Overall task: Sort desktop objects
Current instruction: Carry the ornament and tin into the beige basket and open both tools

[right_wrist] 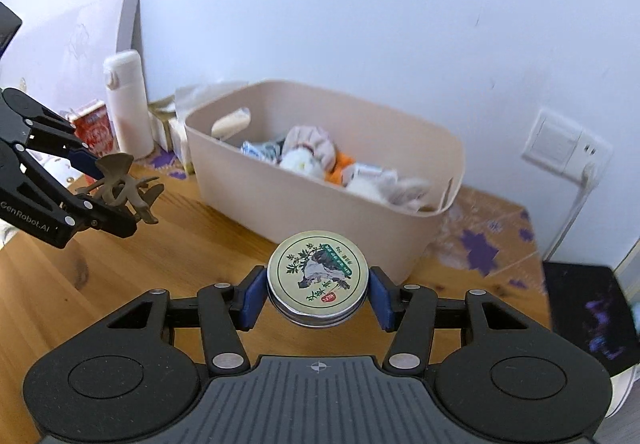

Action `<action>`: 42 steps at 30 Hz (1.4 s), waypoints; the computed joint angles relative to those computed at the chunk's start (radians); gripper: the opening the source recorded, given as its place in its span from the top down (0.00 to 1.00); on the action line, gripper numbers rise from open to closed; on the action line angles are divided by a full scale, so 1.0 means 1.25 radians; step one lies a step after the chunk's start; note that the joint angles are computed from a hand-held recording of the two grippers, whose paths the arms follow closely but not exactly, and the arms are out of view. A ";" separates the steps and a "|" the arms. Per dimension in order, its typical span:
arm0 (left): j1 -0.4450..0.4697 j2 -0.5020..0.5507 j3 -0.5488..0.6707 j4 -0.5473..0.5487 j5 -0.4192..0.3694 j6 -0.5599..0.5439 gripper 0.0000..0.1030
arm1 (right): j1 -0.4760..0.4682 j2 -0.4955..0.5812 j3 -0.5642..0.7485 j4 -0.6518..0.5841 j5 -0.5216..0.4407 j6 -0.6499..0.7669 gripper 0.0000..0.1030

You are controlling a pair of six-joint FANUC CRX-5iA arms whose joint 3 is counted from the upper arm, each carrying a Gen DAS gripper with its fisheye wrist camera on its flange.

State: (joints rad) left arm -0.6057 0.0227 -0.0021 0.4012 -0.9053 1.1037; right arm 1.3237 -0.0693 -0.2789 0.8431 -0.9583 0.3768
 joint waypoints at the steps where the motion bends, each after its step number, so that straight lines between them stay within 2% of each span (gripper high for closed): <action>1: 0.000 -0.004 0.002 0.001 0.002 -0.002 0.44 | -0.008 0.025 0.013 0.013 0.021 -0.006 0.50; 7: -0.002 -0.007 0.045 0.003 0.011 0.020 0.44 | -0.003 -0.005 0.019 0.057 -0.016 0.000 0.50; 13: -0.003 0.017 0.101 0.015 0.035 0.061 0.44 | -0.032 -0.002 0.034 0.115 -0.022 -0.027 0.50; 22: -0.020 0.085 0.231 -0.069 0.061 0.164 0.44 | -0.104 0.029 0.086 0.155 0.016 0.015 0.50; 28: -0.031 0.155 0.330 -0.126 0.041 0.235 0.44 | -0.156 0.075 0.131 0.162 0.057 0.040 0.50; 34: -0.051 0.241 0.450 -0.201 -0.003 0.343 0.44 | -0.203 0.120 0.174 0.141 0.092 0.063 0.50; 38: -0.064 0.312 0.552 -0.239 -0.072 0.394 0.44 | -0.229 0.160 0.218 0.091 0.107 0.113 0.50; 42: -0.077 0.357 0.605 -0.270 -0.112 0.431 0.44 | -0.249 0.206 0.273 0.014 0.110 0.196 0.50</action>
